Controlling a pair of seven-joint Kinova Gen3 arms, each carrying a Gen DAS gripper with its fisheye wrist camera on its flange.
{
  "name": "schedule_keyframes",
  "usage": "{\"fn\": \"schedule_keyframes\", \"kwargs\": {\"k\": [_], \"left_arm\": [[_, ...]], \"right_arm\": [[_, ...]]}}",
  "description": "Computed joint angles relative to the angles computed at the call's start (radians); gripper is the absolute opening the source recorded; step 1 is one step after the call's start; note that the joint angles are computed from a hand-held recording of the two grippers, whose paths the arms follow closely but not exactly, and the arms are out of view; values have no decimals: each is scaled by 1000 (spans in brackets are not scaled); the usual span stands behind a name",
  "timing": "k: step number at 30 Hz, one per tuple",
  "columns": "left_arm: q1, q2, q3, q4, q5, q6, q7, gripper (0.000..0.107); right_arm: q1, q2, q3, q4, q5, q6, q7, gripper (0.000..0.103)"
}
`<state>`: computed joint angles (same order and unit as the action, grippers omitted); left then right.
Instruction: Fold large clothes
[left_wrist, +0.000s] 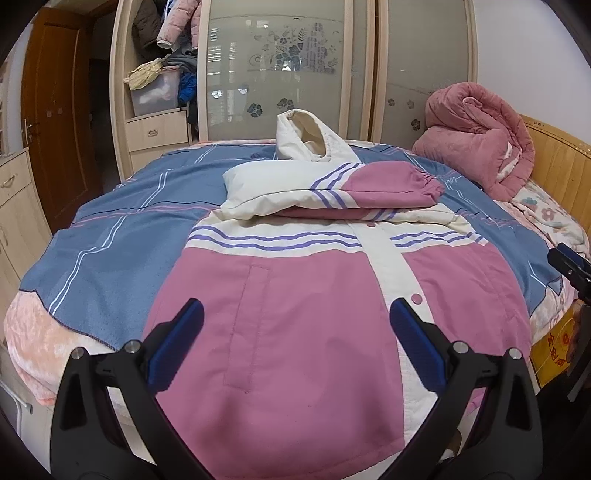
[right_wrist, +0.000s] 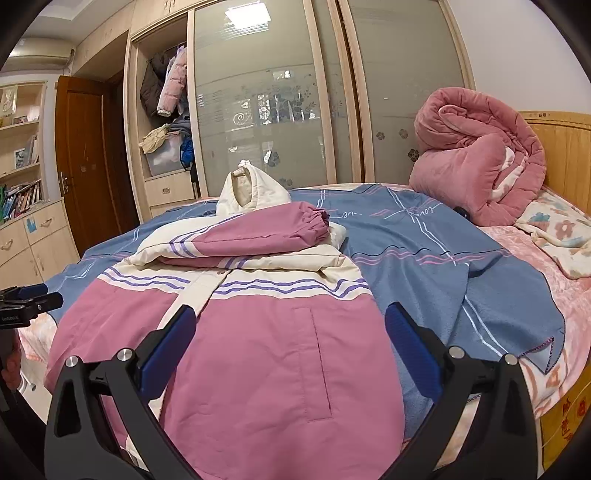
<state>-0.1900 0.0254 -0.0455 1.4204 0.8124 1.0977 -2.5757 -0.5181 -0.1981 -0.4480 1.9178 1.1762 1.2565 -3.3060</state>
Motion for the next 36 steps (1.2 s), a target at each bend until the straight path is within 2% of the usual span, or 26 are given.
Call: {"fn": "schedule_keyframes", "kwargs": {"k": [24, 28, 36], "left_arm": [[-5, 16, 5, -23, 12, -1, 12, 101], [2, 29, 17, -36, -5, -20, 53, 101], [33, 99, 66, -114, -92, -51, 232, 101]], "right_arm": [[-25, 48, 34, -36, 3, -13, 26, 102], [-26, 56, 47, -42, -3, -24, 26, 102], [-35, 119, 84, -85, 6, -30, 37, 102]]}}
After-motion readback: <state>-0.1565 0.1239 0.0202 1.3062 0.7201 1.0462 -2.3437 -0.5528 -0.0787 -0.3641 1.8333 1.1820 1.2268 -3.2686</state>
